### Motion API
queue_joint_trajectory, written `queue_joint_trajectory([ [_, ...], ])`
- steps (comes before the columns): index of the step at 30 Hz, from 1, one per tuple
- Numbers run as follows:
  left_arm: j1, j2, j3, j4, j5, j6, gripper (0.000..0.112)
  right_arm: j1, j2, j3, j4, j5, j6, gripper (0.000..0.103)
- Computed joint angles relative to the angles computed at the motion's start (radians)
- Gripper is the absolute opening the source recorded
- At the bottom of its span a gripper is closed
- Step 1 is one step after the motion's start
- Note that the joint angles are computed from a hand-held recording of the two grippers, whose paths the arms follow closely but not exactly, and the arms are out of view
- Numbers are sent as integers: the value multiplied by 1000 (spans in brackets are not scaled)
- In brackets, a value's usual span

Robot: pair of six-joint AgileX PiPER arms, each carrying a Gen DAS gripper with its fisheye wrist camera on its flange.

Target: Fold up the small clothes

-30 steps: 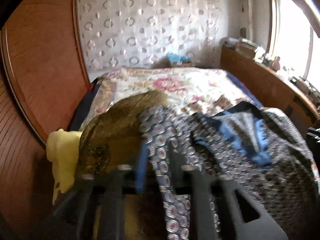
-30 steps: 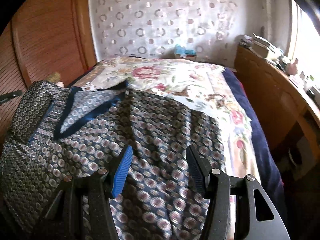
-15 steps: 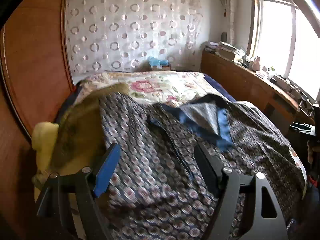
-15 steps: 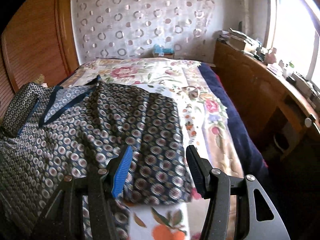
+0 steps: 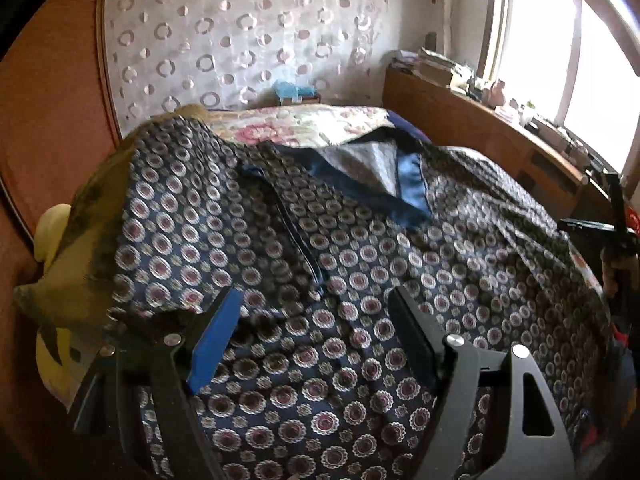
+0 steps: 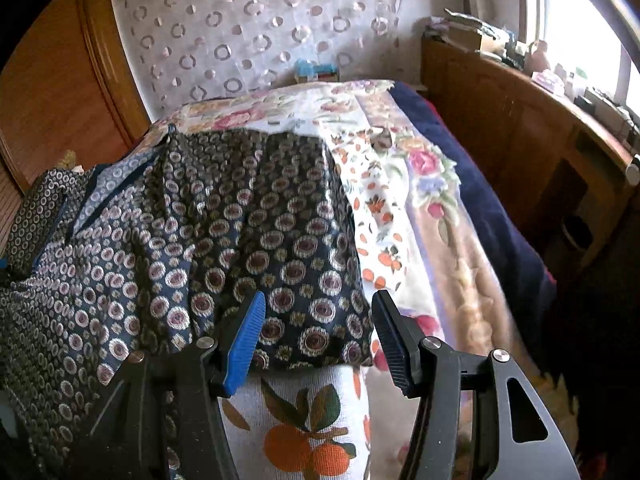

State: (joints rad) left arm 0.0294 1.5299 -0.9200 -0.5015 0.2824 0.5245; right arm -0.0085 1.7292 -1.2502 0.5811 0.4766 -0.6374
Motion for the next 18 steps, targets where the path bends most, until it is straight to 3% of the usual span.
queue_joint_trajectory([
  [8,-43,63,-28,174,17,-180,77,-47,3,0,64,54,-47,57],
  [14,-64,113,-51,303,38,-307,77,-64,-7,13,99,72,-88,43],
  [18,-73,123,-55,363,35,-367,77,-52,-24,38,85,38,-92,24],
])
